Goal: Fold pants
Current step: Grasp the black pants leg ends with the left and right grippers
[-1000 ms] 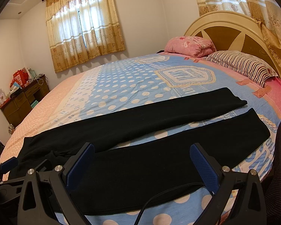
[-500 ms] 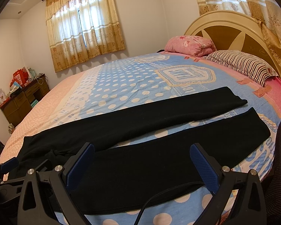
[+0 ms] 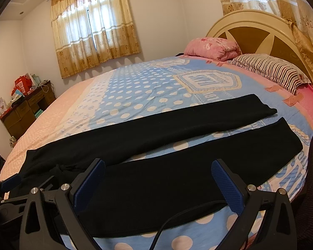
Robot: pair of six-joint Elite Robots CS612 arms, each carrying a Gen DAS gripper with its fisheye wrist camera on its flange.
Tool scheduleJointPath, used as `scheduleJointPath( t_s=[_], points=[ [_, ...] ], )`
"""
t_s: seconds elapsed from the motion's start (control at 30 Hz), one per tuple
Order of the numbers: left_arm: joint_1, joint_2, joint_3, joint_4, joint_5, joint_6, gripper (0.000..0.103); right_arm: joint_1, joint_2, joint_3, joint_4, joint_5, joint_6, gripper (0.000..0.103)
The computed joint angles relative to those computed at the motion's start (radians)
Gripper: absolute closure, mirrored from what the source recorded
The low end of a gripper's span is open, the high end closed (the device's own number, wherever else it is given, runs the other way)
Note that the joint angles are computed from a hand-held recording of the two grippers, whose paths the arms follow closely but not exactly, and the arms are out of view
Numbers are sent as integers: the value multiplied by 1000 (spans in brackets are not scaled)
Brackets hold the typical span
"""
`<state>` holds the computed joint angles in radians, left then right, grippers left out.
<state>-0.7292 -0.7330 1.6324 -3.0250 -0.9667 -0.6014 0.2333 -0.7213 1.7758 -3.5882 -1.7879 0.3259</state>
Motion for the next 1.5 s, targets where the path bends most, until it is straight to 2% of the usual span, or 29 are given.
scheduleJointPath(
  t_s=[0.27,0.37,0.5,0.67,0.73,0.8,0.9,1.07,1.17,1.27,1.33,1.4,1.47,1.5],
  points=[
    [6,7,-10,13,-21,1,0,-2,6,-12,27,5,-6,1],
    [16,11,-12,16,-61,12,0,-10,9,-24,55,23,-30,1],
    [44,4,-3,15,-118,16,0,-36,10,-60,110,118,-129,1],
    [89,-14,11,7,-83,-19,0,-62,19,-172,262,313,-277,1],
    [109,-19,11,20,-55,-50,0,-68,44,-246,333,429,-347,1],
    [127,-20,6,49,-35,-92,0,-60,84,-338,407,499,-411,4],
    [152,-19,2,86,-29,-149,0,-34,149,-489,568,546,-496,16],
    [175,-5,-13,137,-46,-205,0,13,285,-782,883,668,-630,17],
    [188,1,-12,135,-72,-231,0,44,363,-941,1030,660,-727,17],
    [201,2,-3,109,-101,-242,0,68,438,-1089,1156,634,-826,28],
    [211,4,-1,97,-119,-238,0,74,467,-1150,1251,645,-878,38],
    [216,4,3,84,-127,-232,0,81,489,-1179,1238,643,-915,39],
    [219,3,7,82,-127,-226,0,79,487,-1177,1256,698,-962,58],
    [220,3,8,84,-130,-220,0,78,488,-1183,1276,709,-968,80]
  ],
)
